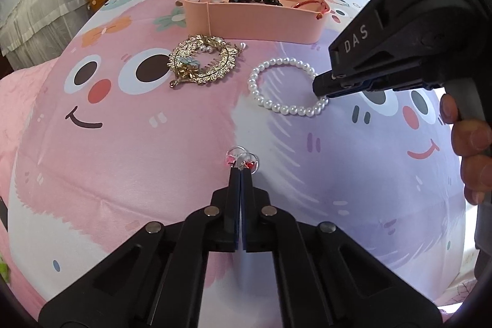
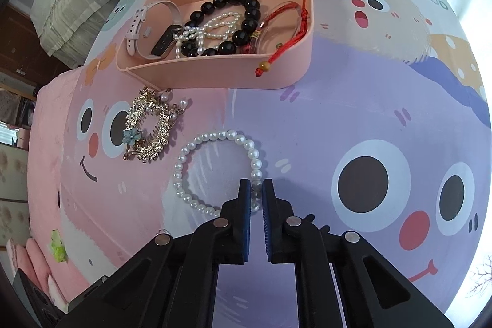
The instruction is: Organize jewelry
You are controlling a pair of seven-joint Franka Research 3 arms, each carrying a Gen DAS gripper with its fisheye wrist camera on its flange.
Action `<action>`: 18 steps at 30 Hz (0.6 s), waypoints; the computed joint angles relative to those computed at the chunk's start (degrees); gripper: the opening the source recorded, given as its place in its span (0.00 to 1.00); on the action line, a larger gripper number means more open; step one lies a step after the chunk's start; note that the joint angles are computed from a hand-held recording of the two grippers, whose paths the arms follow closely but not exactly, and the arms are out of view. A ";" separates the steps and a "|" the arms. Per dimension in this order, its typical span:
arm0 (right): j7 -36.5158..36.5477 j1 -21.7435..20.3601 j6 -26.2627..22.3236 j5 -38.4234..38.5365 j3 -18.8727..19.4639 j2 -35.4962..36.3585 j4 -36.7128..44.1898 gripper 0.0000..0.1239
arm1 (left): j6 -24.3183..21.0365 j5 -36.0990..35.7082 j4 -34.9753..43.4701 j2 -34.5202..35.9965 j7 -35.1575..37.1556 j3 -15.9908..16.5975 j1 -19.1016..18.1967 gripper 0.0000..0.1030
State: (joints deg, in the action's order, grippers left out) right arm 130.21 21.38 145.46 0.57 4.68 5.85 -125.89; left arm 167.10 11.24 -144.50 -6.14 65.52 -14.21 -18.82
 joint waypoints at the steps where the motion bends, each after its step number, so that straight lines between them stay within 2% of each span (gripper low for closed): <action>1: -0.15 -0.01 -0.02 0.03 0.01 0.05 0.05 0.06 | 0.05 0.62 -0.17 -0.17 -0.45 -0.19 0.14 0.00; 3: -0.91 -0.15 0.08 1.21 0.13 0.17 0.11 0.06 | -0.14 0.83 -0.25 -0.34 -0.54 -0.23 0.02 0.00; 5: -1.78 -0.30 0.24 2.84 0.28 0.03 -0.17 0.06 | 0.60 -2.66 -0.85 -0.80 1.64 0.69 -1.04 0.00; 10: -2.64 -0.34 0.31 3.76 0.41 -1.28 -1.57 0.06 | -0.41 2.00 -0.37 -0.77 -1.98 -0.45 0.67 0.00; 16: -2.91 -0.41 0.01 3.72 0.56 -2.02 -1.97 0.06 | 0.33 0.95 0.63 0.46 -1.43 0.18 0.59 0.00; 18: -3.35 -0.54 -0.14 3.94 0.58 -2.59 -2.35 0.06 | 0.39 -0.37 0.99 0.73 -0.21 0.46 0.27 0.03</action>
